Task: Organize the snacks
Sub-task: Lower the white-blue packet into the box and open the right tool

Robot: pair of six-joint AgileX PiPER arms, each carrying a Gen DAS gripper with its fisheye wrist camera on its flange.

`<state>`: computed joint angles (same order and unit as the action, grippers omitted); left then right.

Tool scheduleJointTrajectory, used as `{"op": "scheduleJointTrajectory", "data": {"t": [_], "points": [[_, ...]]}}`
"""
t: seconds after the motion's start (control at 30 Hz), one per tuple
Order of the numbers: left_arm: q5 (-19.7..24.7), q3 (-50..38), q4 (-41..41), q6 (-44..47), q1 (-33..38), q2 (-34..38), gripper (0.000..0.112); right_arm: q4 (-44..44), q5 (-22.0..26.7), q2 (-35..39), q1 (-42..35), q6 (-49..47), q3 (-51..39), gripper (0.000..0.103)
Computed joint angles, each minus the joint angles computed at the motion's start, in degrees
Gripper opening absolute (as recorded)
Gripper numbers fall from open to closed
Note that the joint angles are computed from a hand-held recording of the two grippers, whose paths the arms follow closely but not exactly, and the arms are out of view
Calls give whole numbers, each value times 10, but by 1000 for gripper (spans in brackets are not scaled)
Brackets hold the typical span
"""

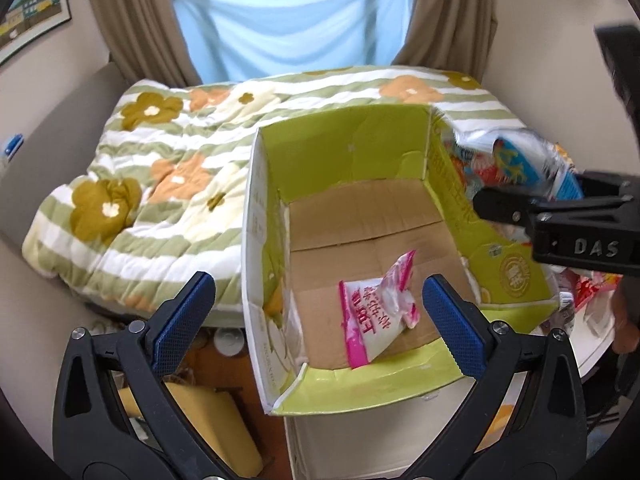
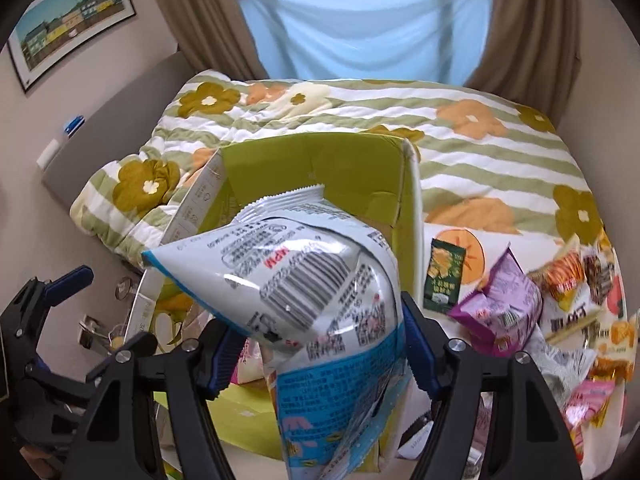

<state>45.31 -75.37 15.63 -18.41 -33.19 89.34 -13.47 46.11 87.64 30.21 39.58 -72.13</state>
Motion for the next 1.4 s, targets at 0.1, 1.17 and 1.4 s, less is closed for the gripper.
{"op": "scheduleJointTrajectory", "data": {"t": [0.1, 1.17, 1.4], "points": [[-3, 6, 0, -12, 4, -4, 103, 2, 8, 10, 6, -21, -26, 67], [30, 33, 44, -91, -28, -92, 103, -6, -40, -58, 38, 7, 55, 103], [23, 45, 23, -64, -51, -133, 103, -103, 15, -116, 100, 116, 70, 103]]}}
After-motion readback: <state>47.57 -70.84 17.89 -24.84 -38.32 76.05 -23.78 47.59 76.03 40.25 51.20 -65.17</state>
